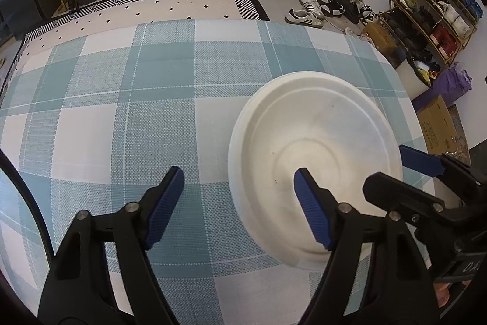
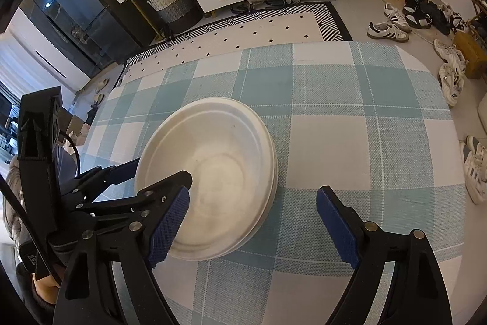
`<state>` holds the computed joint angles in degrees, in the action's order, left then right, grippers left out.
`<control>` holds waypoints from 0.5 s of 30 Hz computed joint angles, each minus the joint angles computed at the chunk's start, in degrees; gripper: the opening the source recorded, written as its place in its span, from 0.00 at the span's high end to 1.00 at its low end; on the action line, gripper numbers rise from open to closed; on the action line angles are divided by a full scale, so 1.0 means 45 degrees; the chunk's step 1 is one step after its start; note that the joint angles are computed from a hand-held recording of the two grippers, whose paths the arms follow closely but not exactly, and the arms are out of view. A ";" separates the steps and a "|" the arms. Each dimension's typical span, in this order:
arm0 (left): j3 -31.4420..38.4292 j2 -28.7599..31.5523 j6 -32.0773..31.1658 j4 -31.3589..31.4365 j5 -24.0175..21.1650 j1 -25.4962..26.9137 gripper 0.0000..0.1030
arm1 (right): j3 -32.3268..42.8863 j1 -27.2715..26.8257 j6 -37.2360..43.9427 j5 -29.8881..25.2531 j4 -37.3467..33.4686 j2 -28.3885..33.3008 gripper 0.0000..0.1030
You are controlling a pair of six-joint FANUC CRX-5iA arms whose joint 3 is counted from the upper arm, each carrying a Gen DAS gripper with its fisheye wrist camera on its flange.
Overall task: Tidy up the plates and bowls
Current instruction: 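Close both tools on the rim of the stacked white bowls, then lift the white bowl stack with both tools and carry it toward the cream plates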
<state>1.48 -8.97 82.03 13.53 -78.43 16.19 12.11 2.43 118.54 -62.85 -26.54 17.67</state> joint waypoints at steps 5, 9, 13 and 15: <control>-0.0008 0.0065 -0.0070 0.0008 0.0025 -0.0098 0.50 | 0.0005 0.0060 -0.0098 -0.0026 0.0075 0.0081 0.32; -0.0074 0.0132 -0.0120 0.0178 0.0001 -0.0101 0.63 | -0.0036 0.0159 -0.0092 -0.0062 0.0218 0.0134 0.43; -0.0105 0.0156 -0.0230 0.0233 0.0043 -0.0178 0.74 | -0.0118 0.0191 -0.0057 -0.0025 0.0202 0.0150 0.53; -0.0101 0.0178 -0.0226 0.0268 0.0049 -0.0220 0.78 | -0.0124 0.0171 -0.0007 -0.0056 0.0152 0.0154 0.64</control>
